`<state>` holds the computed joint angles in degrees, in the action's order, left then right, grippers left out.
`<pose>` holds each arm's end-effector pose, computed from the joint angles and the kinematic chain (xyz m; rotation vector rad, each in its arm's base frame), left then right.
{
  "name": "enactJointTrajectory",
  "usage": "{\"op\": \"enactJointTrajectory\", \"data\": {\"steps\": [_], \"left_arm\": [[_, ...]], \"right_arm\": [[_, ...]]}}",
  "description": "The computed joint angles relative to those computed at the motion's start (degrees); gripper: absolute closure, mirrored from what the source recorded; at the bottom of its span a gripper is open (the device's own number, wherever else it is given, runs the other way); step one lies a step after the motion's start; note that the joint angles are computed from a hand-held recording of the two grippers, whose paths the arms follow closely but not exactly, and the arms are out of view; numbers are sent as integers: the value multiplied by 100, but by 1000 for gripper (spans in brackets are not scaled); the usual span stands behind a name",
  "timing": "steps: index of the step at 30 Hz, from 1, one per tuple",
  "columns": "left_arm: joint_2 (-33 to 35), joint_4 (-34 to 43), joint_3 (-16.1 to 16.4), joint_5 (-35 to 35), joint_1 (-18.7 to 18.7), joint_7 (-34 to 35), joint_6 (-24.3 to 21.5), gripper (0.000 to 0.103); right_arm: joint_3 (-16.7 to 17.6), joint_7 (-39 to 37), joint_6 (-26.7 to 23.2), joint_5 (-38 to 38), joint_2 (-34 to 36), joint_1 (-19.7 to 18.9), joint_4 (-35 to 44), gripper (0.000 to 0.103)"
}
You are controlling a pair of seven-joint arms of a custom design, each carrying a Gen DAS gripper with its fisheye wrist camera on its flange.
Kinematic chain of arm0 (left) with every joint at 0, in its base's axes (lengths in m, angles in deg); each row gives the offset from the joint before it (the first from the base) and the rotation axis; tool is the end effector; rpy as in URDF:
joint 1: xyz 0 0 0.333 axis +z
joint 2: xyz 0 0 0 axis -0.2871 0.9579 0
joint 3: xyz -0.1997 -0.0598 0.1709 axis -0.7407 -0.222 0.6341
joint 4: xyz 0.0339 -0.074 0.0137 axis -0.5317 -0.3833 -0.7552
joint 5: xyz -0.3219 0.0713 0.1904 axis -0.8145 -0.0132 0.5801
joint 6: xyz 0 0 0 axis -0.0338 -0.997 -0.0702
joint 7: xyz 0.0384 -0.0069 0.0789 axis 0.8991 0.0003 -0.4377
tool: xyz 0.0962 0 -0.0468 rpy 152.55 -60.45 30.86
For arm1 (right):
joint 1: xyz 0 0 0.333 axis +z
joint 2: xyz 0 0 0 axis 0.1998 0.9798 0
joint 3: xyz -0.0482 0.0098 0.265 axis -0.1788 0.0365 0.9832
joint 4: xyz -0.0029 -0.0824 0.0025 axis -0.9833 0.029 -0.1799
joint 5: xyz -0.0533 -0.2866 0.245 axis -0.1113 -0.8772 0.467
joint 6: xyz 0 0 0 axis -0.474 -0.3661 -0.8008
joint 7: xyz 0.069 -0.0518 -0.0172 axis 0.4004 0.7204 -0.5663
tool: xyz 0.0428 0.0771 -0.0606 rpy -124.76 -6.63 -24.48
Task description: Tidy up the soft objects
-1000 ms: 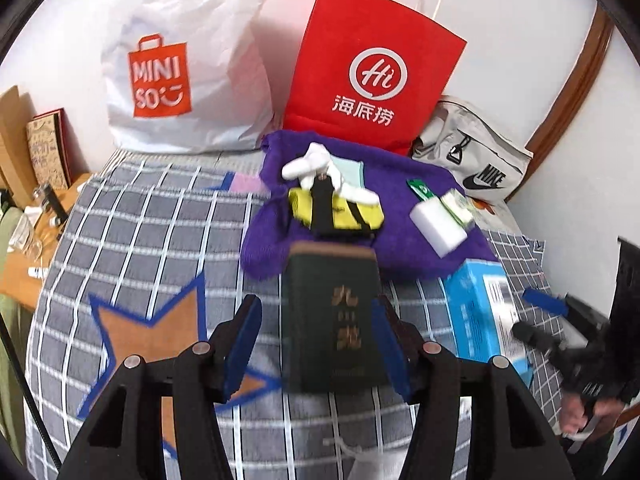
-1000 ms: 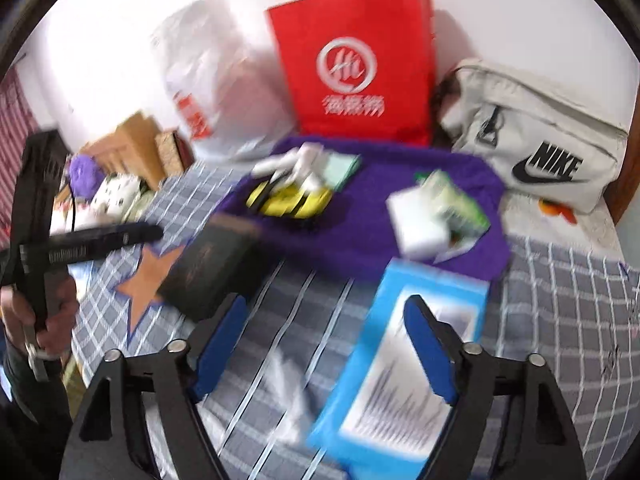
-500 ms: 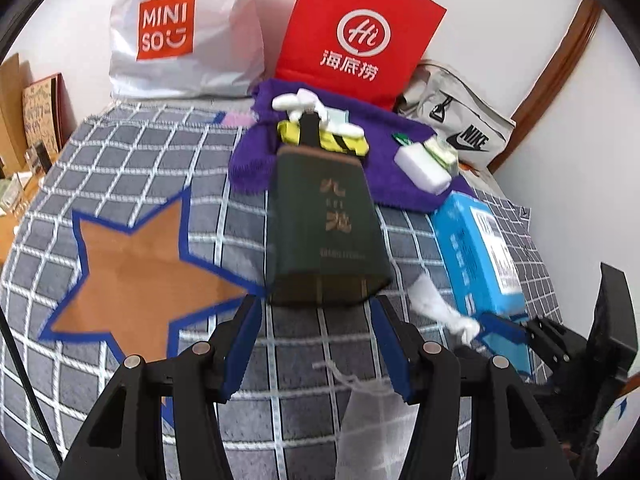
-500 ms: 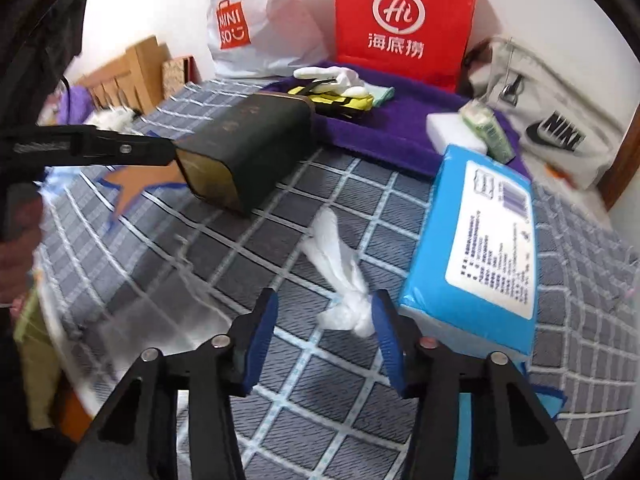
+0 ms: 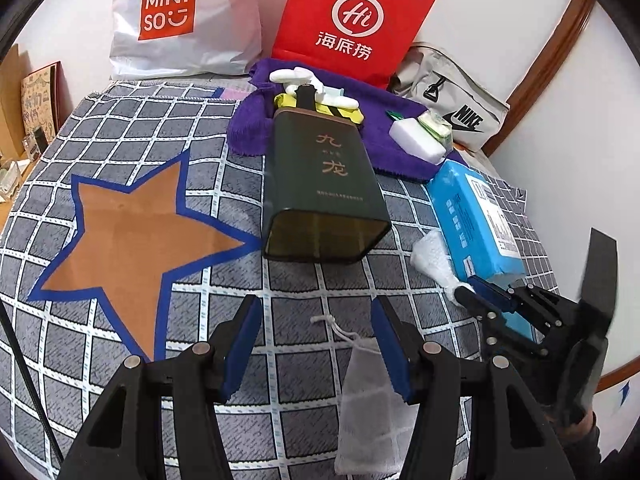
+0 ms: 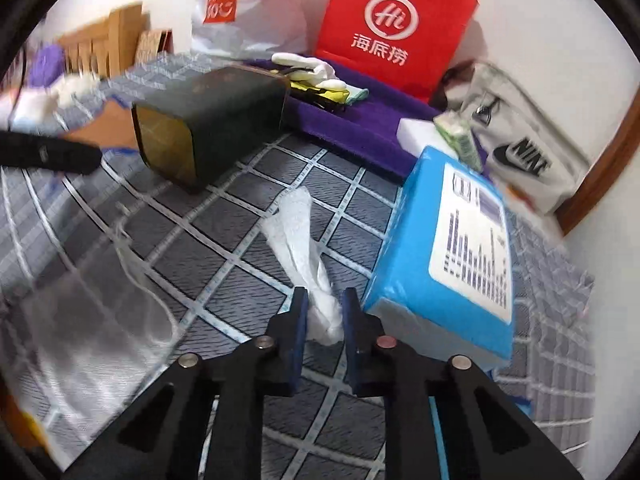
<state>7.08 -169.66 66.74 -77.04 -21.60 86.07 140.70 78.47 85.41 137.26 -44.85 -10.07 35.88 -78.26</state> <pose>0.3716 -0.0986 0.4793 -2.2368 1.6385 -0.8650 0.4432 0.1769 0.4571 -2.3662 1.0506 -0.5120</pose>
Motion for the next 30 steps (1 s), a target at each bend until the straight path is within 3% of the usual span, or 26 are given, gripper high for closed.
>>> {"op": "enactJointTrajectory", "data": {"steps": [4,7,16,20,22,24,26,28,30], "left_arm": [[-80,-11,-105,70,27,-111,-112,48],[-188,-43,-186,132,21,-259,-268,48],[-241,-132,-321,259,-222,-430,-632,44],[-30,-96,-253,164,-429,-365,-649,40],[114,-24,-307,201,-470,-327,-612,31],[219,37,-344,245,-508,-300,-568,24],[331,82,-319,213,-578,-236,-501,16],[446,195,-473,366,-514,-328,-569,14],[554,294,-588,520,-502,-400,-625,12]], "right_arm": [[-429,-583,-470,863,-334,341,-31,88],[-494,-788,-791,1155,-590,336,-109,88],[-472,-265,-1464,757,-1317,-413,-551,88],[-655,-287,-1583,869,-1160,-451,-508,85],[-689,-382,-1553,968,-1114,-440,-513,85],[-742,-543,-1493,1112,-1064,-388,-504,78],[-770,-685,-1449,1241,-1036,-354,-502,63],[-797,-855,-1384,1399,-969,-288,-486,51],[-747,-923,-1312,1452,-904,-295,-479,50]]}}
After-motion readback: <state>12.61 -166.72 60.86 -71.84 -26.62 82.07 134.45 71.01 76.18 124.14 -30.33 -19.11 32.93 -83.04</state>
